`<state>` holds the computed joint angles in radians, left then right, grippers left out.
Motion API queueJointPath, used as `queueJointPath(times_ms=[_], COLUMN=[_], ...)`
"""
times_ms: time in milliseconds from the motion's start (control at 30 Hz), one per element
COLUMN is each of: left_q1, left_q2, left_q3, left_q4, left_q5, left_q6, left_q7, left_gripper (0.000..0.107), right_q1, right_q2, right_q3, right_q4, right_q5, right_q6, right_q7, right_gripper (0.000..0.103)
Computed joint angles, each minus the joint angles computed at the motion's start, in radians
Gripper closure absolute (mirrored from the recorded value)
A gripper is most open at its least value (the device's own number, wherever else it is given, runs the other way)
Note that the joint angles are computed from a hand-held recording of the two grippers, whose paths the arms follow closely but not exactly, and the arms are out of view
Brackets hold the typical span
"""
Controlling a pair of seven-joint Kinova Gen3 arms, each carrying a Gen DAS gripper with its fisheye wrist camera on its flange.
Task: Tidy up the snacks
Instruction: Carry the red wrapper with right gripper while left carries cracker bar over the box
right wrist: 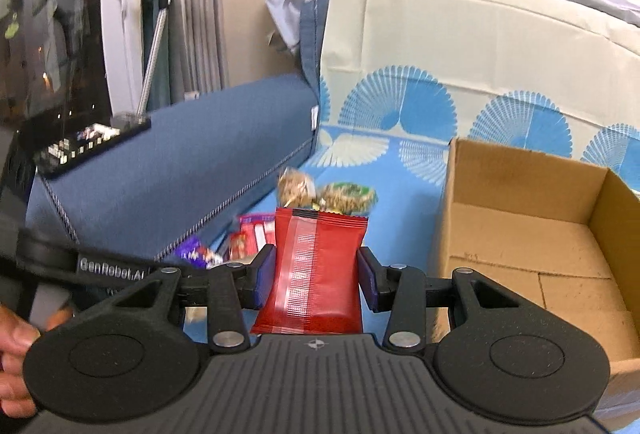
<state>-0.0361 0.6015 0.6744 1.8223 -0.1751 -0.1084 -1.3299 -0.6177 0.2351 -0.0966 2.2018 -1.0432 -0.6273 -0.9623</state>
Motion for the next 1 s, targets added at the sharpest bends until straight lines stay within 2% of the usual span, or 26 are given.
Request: queueJointPath(times_ms=[67,300,467,667,833,1000], left_q1=[0.026,0.056,0.12,0.226,0.281,0.392], left_q2=[-0.016,-0.029,-0.03,-0.019,0.016,0.042], left_q3=[-0.028,-0.036,-0.059,-0.102,-0.095,-0.173], left_q4=[0.001,-0.009,-0.054,-0.162,-0.259,-0.381], left_q5=[0.008,0.045,0.061,0.108,0.153,0.197], left_q6=[-0.004,0.001,0.034,0.112,0.139,0.204], left_q7=[0.001,0.053,0.053,-0.001,-0.059,-0.113], left_gripper=[0.068,0.068,0.068,0.068,0.068,0.068], right_q1=[0.002,0.041,0.074,0.12,0.161,0.191], right_q2=[-0.014,-0.058,-0.086,-0.125,-0.143,-0.141], right_q3=[0.002,-0.003,-0.01,-0.018,-0.019,-0.014], right_q4=[0.002,0.022,0.036,0.065,0.086,0.094], right_q5=[-0.004,-0.018,-0.042,-0.057,-0.086,-0.152], right_q6=[-0.006,-0.022,-0.026,-0.034,-0.05,-0.076], right_q7=[0.006,0.001,-0.008,-0.072,-0.133,-0.153], right_gripper=[0.058,0.058,0.058,0.058,0.058,0.058])
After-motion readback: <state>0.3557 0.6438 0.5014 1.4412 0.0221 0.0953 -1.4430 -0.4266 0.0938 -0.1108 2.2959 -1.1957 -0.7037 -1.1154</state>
